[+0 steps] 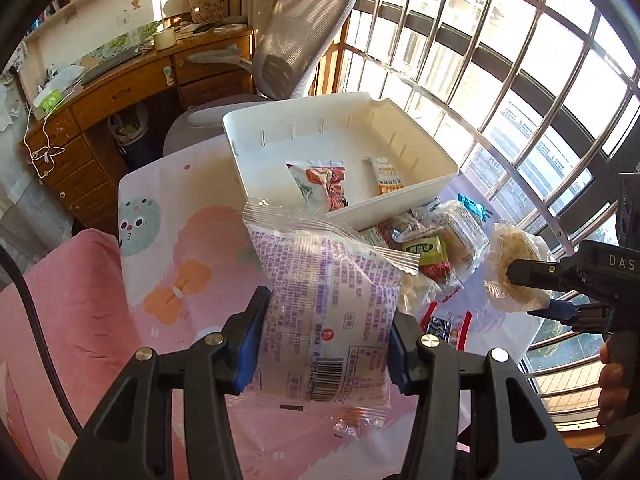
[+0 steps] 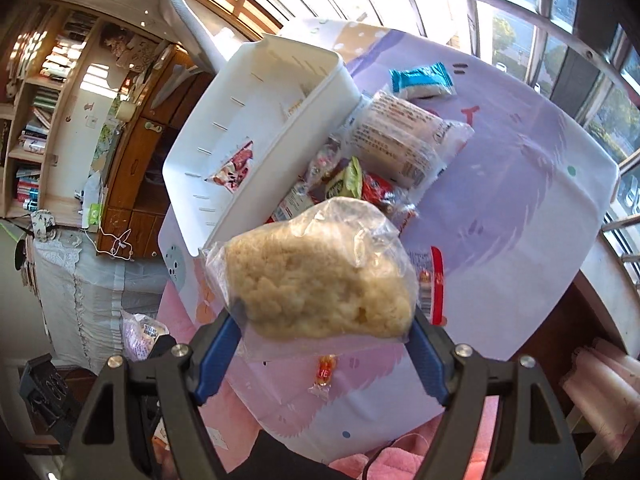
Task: Organize snacks
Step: 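Carry both snacks into the white basket and open both tools to release them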
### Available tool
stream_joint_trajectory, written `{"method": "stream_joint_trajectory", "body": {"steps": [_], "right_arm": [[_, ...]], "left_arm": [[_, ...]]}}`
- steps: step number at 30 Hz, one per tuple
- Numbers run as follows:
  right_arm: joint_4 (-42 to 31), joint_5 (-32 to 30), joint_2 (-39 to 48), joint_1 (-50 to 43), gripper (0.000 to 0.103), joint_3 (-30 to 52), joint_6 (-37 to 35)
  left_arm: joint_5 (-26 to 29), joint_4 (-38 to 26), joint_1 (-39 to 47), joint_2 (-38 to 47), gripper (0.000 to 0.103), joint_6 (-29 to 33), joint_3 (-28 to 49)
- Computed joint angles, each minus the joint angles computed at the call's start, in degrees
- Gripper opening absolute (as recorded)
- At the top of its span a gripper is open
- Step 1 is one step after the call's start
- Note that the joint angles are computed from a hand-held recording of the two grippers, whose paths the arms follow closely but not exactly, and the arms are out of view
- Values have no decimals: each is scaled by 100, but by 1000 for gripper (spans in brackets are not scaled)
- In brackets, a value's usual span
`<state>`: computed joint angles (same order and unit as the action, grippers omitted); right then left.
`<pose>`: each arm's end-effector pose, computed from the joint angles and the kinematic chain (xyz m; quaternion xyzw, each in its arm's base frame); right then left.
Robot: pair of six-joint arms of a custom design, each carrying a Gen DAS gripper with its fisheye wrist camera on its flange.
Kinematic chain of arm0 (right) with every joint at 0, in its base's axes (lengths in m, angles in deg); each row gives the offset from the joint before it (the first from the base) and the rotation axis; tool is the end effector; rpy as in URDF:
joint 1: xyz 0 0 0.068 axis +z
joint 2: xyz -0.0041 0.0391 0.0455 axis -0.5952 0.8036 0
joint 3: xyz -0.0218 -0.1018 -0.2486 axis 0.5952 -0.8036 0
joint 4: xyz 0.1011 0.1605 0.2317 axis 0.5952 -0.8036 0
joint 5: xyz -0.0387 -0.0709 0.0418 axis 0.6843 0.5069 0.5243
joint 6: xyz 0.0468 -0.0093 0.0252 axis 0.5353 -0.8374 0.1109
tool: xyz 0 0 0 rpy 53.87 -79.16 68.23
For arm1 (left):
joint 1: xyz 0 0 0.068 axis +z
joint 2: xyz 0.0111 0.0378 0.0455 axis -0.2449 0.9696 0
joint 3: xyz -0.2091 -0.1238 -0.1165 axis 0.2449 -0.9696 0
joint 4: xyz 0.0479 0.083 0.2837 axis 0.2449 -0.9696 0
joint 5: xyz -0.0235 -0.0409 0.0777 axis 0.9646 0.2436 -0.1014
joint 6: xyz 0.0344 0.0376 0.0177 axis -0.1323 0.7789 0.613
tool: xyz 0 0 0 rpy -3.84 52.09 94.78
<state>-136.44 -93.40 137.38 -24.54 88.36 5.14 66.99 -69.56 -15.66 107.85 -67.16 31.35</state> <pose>0.2412 0.0580 0.2700 0.3317 0.9114 0.2008 0.1378 0.3227 -0.0176 0.2768 0.1485 0.9507 -0.1032 0.2519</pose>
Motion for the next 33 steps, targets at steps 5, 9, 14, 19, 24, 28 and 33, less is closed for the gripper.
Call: {"method": "stream_joint_trajectory", "body": {"steps": [5,9,14,19,24,28,33], "right_arm": [[-24,-99,550,-479,78,729,-1148],[166,-165,1019,-687,78,1237,-1993],[393,-347,1490,-947,78,1658,-2885],[661,-600,1983,-1235,78,1946,-3460],[1112,-754,2425,-1439,78,2116,-3861],[1439,-800,2744,-1511,78,2254,-4178],[1611,-986,3092,-1611,78,2467,-4307]], "left_arm": [[-218,29,-178,292,50,-665,638],[-519,126,-391,624,50,-1099,1100],[-814,304,-653,1089,50,-1624,1586],[-1027,560,-882,1545,50,-1985,1940],[-1101,745,-1023,2116,50,-2302,2341],[-1151,848,-1087,2541,50,-2486,2615],[-1068,968,-1093,2925,50,-2752,2827]]}}
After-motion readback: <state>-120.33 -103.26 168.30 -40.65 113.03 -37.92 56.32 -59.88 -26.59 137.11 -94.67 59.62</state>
